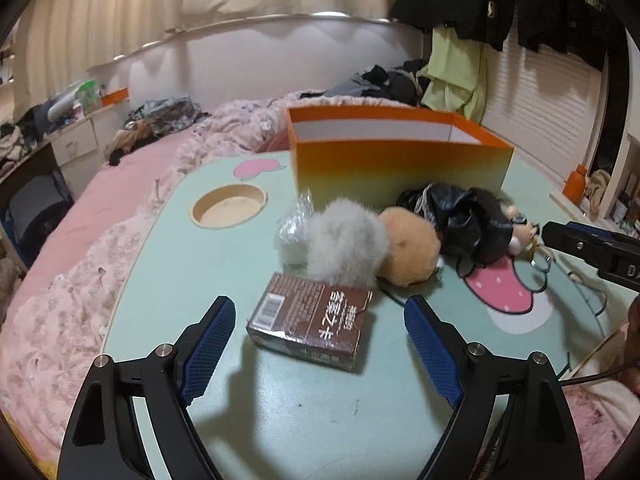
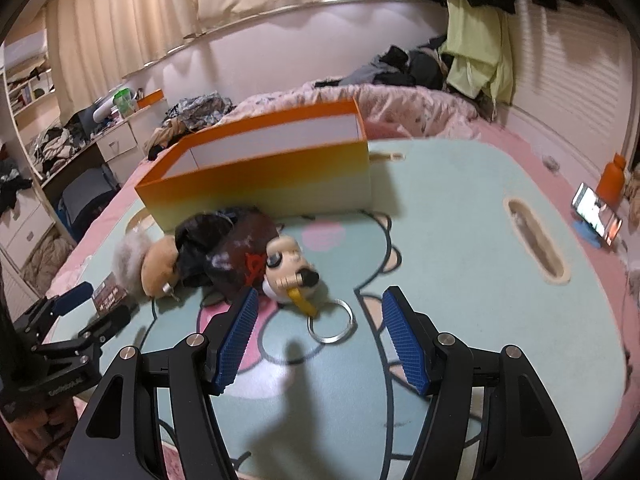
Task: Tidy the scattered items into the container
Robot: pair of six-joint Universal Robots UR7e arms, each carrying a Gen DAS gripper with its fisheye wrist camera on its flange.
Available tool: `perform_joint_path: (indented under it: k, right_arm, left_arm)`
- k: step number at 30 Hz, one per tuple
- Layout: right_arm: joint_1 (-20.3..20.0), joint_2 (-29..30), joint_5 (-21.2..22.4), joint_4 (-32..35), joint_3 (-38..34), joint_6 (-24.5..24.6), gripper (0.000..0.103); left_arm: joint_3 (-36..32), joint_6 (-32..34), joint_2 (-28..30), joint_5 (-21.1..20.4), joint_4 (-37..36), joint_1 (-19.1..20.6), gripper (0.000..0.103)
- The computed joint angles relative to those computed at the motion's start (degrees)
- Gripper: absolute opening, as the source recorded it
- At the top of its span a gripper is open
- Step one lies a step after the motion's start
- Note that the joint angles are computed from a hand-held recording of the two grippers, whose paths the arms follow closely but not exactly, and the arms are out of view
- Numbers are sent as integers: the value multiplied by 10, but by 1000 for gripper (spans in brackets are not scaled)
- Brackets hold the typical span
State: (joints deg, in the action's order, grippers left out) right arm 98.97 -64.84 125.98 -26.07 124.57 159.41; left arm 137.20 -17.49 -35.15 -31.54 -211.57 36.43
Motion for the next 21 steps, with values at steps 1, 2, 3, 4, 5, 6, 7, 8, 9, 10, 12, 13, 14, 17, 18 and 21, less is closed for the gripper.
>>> perform_joint_path:
  k: [1, 2, 3, 4, 5, 6, 7, 8, 9, 10, 12, 13, 14, 17, 18, 21]
  right_arm:
    - [5, 2, 5, 1, -5, -6, 65]
    - [8, 3, 6, 6, -10, -9, 65]
    - [10, 4, 4, 17, -17, -9, 65]
    - [13, 3, 1, 38, -30, -7, 65]
    - [17, 3, 3, 60, -45, -3, 65]
    - [22, 3, 12, 79, -59, 1, 65]
    - [29, 1, 25, 100, -76, 4, 65]
    - [34, -2, 35, 116, -91, 7, 65]
    - [39, -6, 38, 137, -109, 11, 65]
    - [42, -10, 35, 164, -129, 16, 65]
    - [40, -7, 11, 230, -170, 34, 65]
    - [37, 2, -9, 281, -202, 49, 65]
    - [32, 14, -30, 329, -234, 63, 63]
    - [22, 82, -47, 475, -349, 89, 49]
    - [20, 105, -42, 513, -382, 92, 45]
    - [10, 191, -6, 639, -496, 119, 38]
  left_arm:
    - [0, 0, -4, -1, 0, -1, 86]
    - [0, -3, -12, -4, 8, 0, 86]
    - [0, -6, -19, -8, 15, 2, 86]
    - [-1, -12, -29, -15, 26, 4, 86]
    - [-2, -20, -41, -23, 43, 7, 86]
    - [-3, -27, -49, -30, 55, 9, 86]
    - [-5, -33, -58, -36, 66, 11, 86]
    - [-6, -39, -66, -41, 75, 13, 86]
    - [-8, -43, -72, -44, 82, 14, 86]
    - [-11, -47, -79, -47, 88, 15, 86]
    - [-16, -50, -92, -50, 97, 18, 86]
    - [-20, -51, -97, -49, 98, 20, 86]
    - [-24, -51, -100, -47, 98, 20, 86]
    - [-37, -43, -103, -41, 93, 26, 86]
    - [-42, -43, -104, -41, 97, 29, 86]
    - [-56, -44, -108, -59, 118, 41, 86]
